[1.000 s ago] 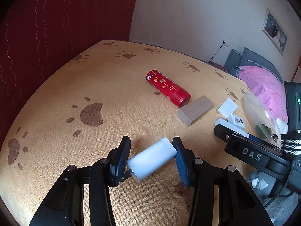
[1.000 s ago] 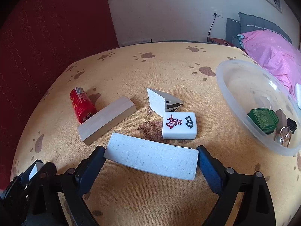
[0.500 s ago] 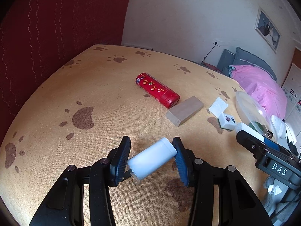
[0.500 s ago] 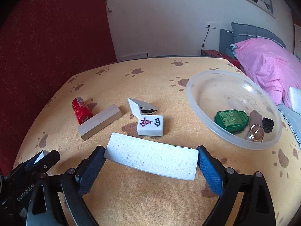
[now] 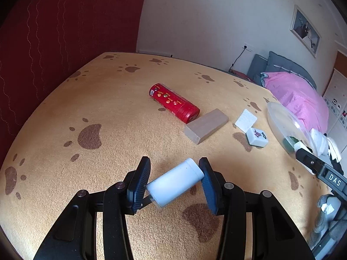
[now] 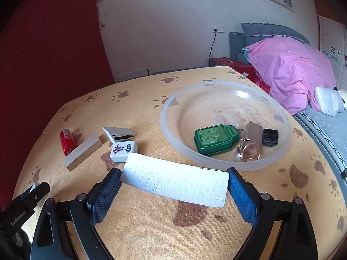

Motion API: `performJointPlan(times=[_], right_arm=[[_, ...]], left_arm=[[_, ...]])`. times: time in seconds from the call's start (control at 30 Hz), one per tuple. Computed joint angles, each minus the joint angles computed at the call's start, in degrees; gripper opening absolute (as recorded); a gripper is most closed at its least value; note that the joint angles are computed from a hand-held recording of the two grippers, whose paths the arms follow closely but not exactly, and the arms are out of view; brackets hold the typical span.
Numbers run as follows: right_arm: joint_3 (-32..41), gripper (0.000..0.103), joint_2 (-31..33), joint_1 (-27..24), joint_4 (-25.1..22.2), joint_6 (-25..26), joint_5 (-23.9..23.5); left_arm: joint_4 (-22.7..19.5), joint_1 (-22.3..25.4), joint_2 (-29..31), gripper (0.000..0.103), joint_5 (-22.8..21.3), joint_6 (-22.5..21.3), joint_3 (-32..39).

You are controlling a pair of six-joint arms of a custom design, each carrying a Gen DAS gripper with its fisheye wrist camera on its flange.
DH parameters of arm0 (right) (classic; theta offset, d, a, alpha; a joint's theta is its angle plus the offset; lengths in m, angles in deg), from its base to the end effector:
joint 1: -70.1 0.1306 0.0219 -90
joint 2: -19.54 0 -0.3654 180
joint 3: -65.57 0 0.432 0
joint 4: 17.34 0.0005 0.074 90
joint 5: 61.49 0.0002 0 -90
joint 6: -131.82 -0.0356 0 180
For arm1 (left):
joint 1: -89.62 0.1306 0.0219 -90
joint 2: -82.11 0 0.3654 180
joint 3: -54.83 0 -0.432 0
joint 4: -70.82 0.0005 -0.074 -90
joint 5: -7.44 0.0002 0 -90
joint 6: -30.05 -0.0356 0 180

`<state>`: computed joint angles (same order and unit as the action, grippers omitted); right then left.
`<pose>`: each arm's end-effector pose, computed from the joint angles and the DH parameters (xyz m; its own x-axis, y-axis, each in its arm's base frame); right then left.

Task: Organize rigid objects
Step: 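Carry the white block into the clear bowl with the right gripper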

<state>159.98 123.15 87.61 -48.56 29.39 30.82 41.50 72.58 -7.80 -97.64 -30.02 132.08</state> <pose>0.5896 0.1840 0.3455 -0.6623 0.0166 -0.7491 -0.1319 0.9816 0.1383 0.5034 -0.1451 0.3271 -0.6053 -0.3184 -0.7295 -0.2348 0.9472 -0.2185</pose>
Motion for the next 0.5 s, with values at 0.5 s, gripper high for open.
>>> performJointPlan(times=[0.5], right_arm=[[0.35, 0.098, 0.32, -4.89, 2.57, -1.16, 2.08]], left_arm=[[-2.03, -2.58, 1.83, 0.047, 0.5, -0.89, 3.24]])
